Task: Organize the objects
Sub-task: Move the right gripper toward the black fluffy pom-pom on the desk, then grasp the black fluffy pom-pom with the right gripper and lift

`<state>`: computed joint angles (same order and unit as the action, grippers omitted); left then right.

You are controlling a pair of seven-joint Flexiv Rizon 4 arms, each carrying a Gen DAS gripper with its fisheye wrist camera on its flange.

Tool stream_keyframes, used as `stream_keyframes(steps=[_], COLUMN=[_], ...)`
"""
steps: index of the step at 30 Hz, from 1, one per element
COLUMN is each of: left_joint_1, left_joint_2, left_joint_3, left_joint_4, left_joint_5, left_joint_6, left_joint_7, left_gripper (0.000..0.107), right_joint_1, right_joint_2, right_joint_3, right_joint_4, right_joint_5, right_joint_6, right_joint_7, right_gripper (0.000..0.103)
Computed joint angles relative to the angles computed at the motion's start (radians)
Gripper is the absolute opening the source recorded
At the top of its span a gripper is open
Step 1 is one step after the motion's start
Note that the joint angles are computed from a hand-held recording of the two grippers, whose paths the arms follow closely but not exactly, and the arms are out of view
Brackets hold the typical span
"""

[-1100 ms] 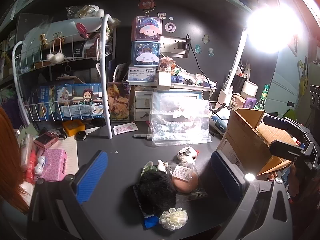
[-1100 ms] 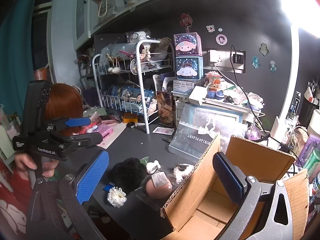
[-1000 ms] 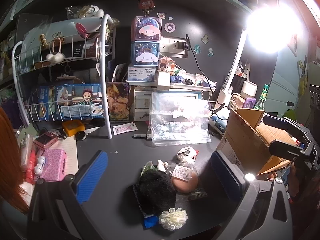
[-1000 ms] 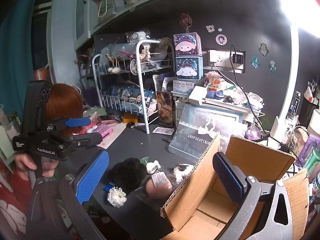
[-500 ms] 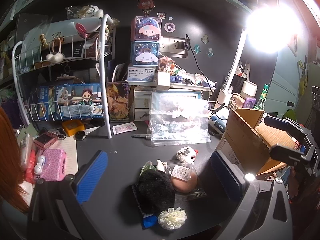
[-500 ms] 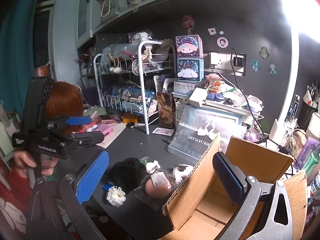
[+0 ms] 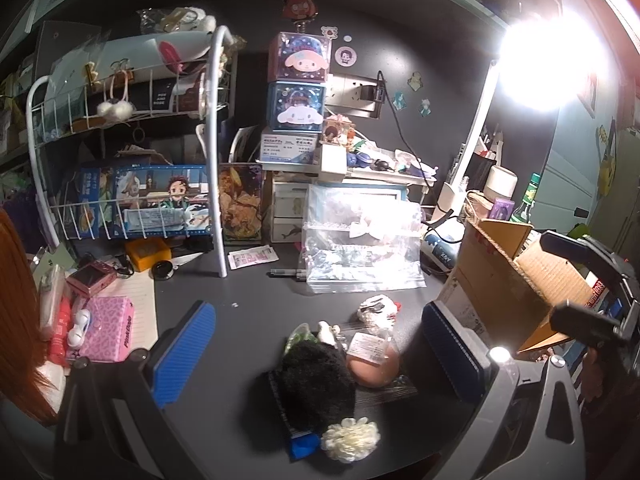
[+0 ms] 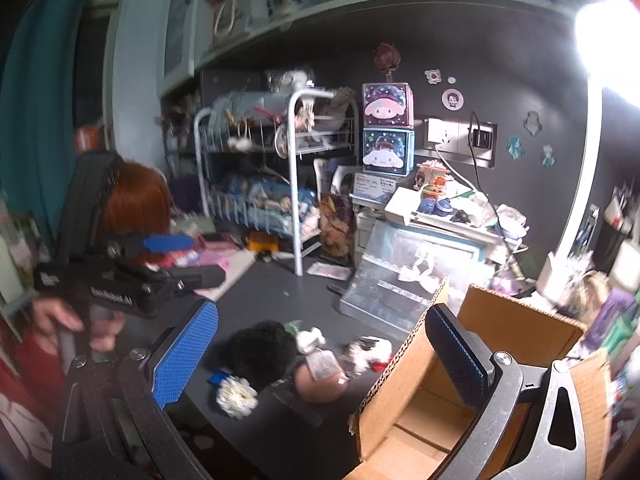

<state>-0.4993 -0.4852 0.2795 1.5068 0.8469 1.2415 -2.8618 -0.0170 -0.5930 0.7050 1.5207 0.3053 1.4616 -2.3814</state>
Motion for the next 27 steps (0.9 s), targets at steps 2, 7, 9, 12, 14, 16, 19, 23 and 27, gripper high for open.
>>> stream_keyframes(steps=[2,7,9,12,14,16,19,23,27], left_joint_1=[0.015,0.035,0.042,0.089,0.128,0.140,0.162,0.184,0.076], left_joint_2=[0.006,0.021,0.023,0.017,0.004,-0.014,-0.043,-0.076,-0.115], left_joint_3=[0.002,0.029,0.037,0.019,0.007,0.017,0.014,0.009,0.137], left_joint_4=[0.018,0.067,0.083,0.118,0.145,0.163,0.181,0.195,0.163], left_joint_5=[-0.004,0.010,0.018,0.001,-0.030,-0.058,-0.103,-0.157,-0.151], left_joint_6=[0.015,0.037,0.027,0.055,0.115,0.166,0.238,0.341,0.369], left_joint_7=[-0.001,-0.030,-0.036,-0.006,0.024,0.045,0.110,0.177,0.162], left_gripper=[0.102,0.102,0.102,0.102,0.102,0.102,0.102,0.102,0.102], right_joint_1=[0.023,0.139,0.164,0.201,0.242,0.278,0.311,0.357,0.379], right_joint_2=[0.003,-0.002,-0.032,-0.085,-0.121,-0.154,-0.197,-0.225,-0.246], right_joint_3=[-0.008,-0.088,-0.095,-0.116,-0.159,-0.201,-0.245,-0.298,-0.318], right_joint_4=[0.015,0.034,0.006,-0.048,-0.092,-0.134,-0.192,-0.219,-0.240], right_joint_5=[-0.014,-0.098,-0.125,-0.138,-0.138,-0.137,-0.134,-0.143,-0.153], right_joint_6=[0.018,0.021,-0.036,-0.133,-0.200,-0.256,-0.331,-0.351,-0.334], right_joint_7=[-0.011,0.039,0.071,0.103,0.152,0.197,0.247,0.285,0.321], right_gripper=[0.103,0.103,0.103,0.103,0.101,0.094,0.081,0.081,0.082])
